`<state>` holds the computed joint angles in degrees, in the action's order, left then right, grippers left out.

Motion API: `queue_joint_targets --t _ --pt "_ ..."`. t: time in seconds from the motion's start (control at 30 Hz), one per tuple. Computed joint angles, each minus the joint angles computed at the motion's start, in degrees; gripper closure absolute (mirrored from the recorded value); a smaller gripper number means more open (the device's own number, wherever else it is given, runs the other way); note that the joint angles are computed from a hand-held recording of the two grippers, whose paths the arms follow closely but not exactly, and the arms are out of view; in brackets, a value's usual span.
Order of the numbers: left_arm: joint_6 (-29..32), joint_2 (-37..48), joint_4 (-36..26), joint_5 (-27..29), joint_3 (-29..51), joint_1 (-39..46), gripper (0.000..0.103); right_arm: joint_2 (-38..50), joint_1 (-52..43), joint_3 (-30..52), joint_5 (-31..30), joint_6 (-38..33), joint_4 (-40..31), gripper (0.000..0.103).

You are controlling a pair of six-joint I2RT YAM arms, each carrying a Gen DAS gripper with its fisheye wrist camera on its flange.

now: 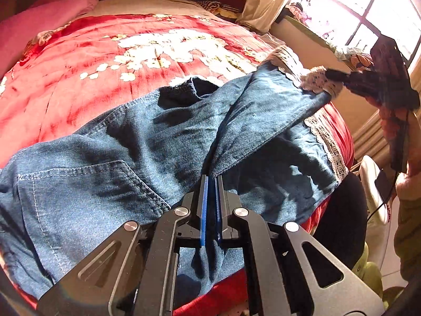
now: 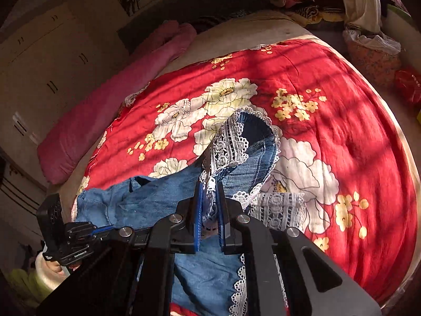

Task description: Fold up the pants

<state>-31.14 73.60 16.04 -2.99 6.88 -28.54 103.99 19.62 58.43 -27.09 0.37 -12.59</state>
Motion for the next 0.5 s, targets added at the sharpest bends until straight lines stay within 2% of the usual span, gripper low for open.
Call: queue_joint_targets --t 0.17,0.27,0.5 --pt "-1.0 1.9 0.8 -3.3 0.4 -4.5 0.103 -2.7 -3.7 -12.2 -2.0 -1.4 4.7 0.091" --pt "-0.8 3.5 0.9 -4.4 1.5 -6.7 0.103 -3.7 -5.0 -16.3 -3.1 -1.4 7.5 0.090" --pt "0.7 8.3 1.7 -7.7 4.6 -10.3 0.102 -2.2 -5.0 -16.8 -3.9 -1.8 8.9 0.072"
